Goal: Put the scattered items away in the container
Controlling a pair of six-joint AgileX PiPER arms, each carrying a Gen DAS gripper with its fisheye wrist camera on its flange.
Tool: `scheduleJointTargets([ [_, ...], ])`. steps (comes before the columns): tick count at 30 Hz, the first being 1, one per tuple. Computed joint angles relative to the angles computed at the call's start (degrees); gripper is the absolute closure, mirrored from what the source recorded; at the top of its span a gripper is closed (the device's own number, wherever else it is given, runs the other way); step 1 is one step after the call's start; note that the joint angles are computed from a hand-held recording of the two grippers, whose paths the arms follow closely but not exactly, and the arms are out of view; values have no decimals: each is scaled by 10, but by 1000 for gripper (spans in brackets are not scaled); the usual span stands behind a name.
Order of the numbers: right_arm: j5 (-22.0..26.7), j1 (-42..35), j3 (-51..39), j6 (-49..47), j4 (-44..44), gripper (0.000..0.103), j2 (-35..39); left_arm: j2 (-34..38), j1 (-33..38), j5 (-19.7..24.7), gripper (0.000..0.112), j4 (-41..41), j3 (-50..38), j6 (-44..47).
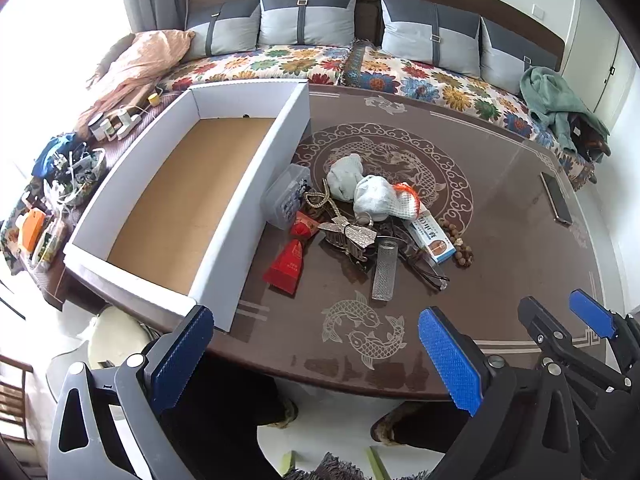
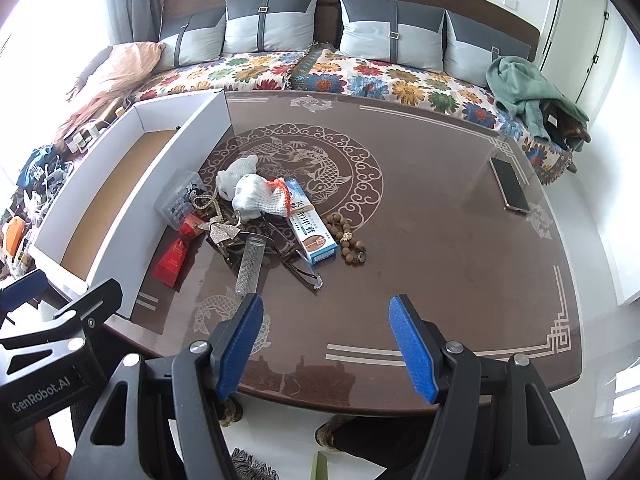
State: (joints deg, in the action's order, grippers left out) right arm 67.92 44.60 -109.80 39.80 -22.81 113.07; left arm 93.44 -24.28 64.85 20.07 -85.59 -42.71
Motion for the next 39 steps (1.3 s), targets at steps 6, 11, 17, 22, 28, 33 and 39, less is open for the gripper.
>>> scheduleJointTargets([
  [6,-17,-1,16,-3,5,36,-10,-9,4,-16,9,-4,10,4],
  [11,-15,1,14,-2,5,36,-10,-15,-13,-9,9,27,14,-17],
  [17,-11,2,13,-1,3,36,-14,-15,-22,3,9,31,6,-21],
  [22,-7,4,7,-6,5,36,-12,-15,-20,3,9,28,8,-20],
  [28,-9,3,10,-6,7,36,-11,-17,-23,6,9,34,10,-26],
  [33,-13,3,17,-2,9,36,-14,-10,-20,18,9,29,-10,-13],
  [39,-18,1,25,2,11,36,-17,-10,-23,23,9,34,-14,-14],
])
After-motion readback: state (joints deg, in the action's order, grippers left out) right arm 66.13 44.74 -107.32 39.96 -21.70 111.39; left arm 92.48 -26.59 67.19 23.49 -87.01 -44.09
